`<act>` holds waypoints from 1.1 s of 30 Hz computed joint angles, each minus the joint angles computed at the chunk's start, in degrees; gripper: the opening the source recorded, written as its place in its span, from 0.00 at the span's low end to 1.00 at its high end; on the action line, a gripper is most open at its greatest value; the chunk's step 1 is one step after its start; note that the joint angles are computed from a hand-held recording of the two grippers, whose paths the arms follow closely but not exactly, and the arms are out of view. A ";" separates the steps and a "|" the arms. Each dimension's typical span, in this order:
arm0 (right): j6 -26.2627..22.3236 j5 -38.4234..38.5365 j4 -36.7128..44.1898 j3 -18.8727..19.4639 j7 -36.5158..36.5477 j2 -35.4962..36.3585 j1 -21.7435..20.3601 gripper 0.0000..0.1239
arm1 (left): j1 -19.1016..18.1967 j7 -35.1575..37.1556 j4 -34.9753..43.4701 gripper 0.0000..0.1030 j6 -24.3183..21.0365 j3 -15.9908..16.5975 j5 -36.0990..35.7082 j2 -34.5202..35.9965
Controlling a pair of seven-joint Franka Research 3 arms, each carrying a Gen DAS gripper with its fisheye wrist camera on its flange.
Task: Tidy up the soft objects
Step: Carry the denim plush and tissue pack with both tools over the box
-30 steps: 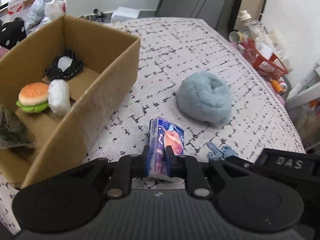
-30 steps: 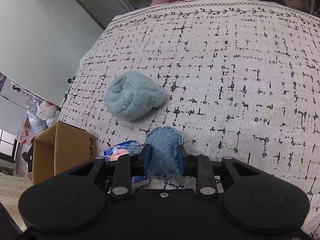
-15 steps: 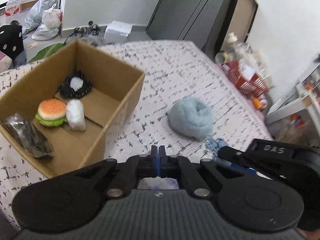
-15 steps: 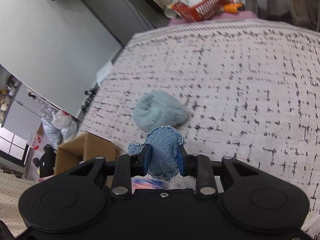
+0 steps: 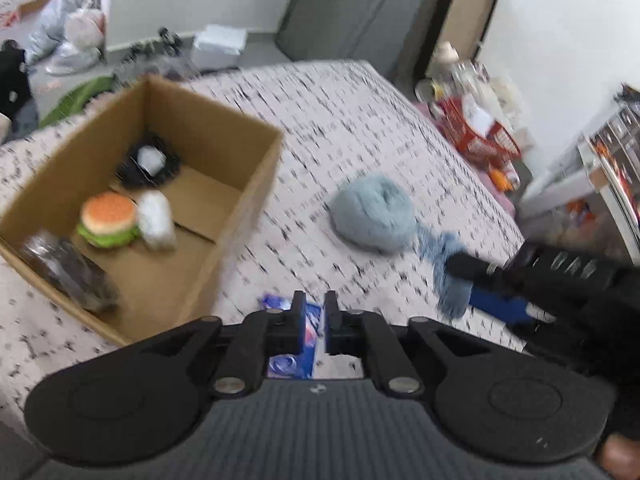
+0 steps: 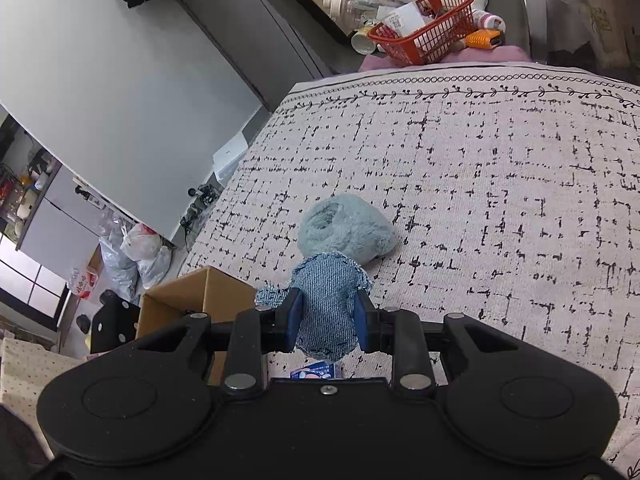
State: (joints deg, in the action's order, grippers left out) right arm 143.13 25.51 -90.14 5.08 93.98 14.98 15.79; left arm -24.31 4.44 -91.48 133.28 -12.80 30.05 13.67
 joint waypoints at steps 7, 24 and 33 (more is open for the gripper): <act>0.10 2.78 -0.13 0.09 -1.31 -0.32 -1.33 0.22 | -1.71 3.33 5.16 0.63 -6.14 0.15 -0.77 5.02; -1.09 8.52 0.83 0.79 -6.95 0.54 -2.57 0.22 | -4.92 6.25 11.49 0.48 -16.36 1.51 -2.40 11.08; -0.48 9.79 0.04 0.98 -8.46 -0.30 -2.44 0.22 | -5.39 5.64 13.00 0.47 -16.38 1.91 1.16 9.68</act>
